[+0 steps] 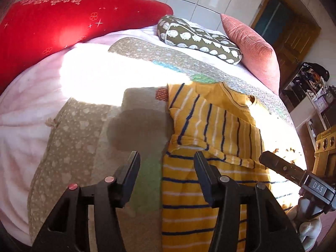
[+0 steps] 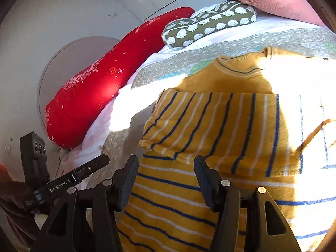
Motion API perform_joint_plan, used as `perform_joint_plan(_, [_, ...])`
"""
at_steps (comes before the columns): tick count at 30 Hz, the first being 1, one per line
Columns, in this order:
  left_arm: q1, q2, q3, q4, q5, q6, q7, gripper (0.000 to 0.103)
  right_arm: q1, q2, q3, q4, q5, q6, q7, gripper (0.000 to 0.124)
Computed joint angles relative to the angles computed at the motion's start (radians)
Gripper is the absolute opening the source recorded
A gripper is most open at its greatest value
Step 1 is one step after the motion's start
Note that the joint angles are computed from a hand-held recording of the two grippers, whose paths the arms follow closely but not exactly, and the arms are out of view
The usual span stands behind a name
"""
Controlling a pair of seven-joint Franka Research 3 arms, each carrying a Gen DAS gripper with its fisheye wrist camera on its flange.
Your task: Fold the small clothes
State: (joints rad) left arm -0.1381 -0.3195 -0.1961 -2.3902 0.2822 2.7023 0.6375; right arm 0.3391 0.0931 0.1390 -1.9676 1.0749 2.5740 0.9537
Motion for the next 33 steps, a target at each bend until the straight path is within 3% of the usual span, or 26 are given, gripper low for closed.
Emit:
perform_joint_plan(2, [-0.029,0.119,0.015,0.093,-0.046,0.009,0.065,0.056,-0.017,0.040,-0.017,0.026,-0.011,0.012,0.046,0.059])
perform_joint_plan(6, [-0.026,0.309,-0.008,0.258,0.023,-0.121,0.032,0.056,-0.068,0.080,-0.043,0.027,-0.068,0.030,0.144,0.059])
perform_joint_plan(8, [-0.035,0.336,-0.008,0.285,0.130,-0.174,-0.049,0.057,-0.105,0.059,-0.054,-0.013,-0.046,0.052,0.136,0.059])
perform_joint_plan(11, [-0.041,0.330,-0.004,0.276,0.150,-0.179,-0.063,0.065,-0.159,0.024,-0.080,-0.069,0.007,0.096,0.093,0.056])
perform_joint_plan(15, [-0.041,0.274,-0.002,0.227,0.035,-0.171,-0.012,0.065,-0.182,-0.050,-0.132,-0.145,-0.052,0.178,0.168,0.060])
perform_joint_plan(18, [-0.064,0.180,-0.022,0.141,0.004,-0.142,-0.029,0.065,-0.225,-0.165,-0.153,-0.227,0.157,0.041,-0.001,0.060])
perform_joint_plan(21, [-0.100,0.102,-0.059,0.066,0.007,-0.118,-0.068,0.065,-0.203,-0.302,-0.175,-0.350,0.169,-0.047,-0.090,0.060])
perform_joint_plan(26, [-0.168,0.029,-0.102,-0.025,-0.021,-0.157,-0.112,0.065,-0.123,-0.435,-0.162,-0.520,0.124,-0.080,-0.117,0.060])
perform_joint_plan(28, [-0.176,-0.015,-0.136,-0.062,0.035,-0.181,-0.159,0.065,-0.106,-0.479,-0.170,-0.592,0.117,-0.086,-0.107,0.058])
perform_joint_plan(30, [-0.197,-0.071,-0.155,-0.105,0.072,-0.191,-0.180,0.065,-0.088,-0.568,-0.204,-0.689,0.198,-0.074,-0.176,0.058])
perform_joint_plan(33, [-0.226,-0.145,-0.185,-0.151,0.110,-0.246,-0.211,0.065,-0.126,-0.684,-0.237,-0.788,0.169,-0.081,-0.138,0.058])
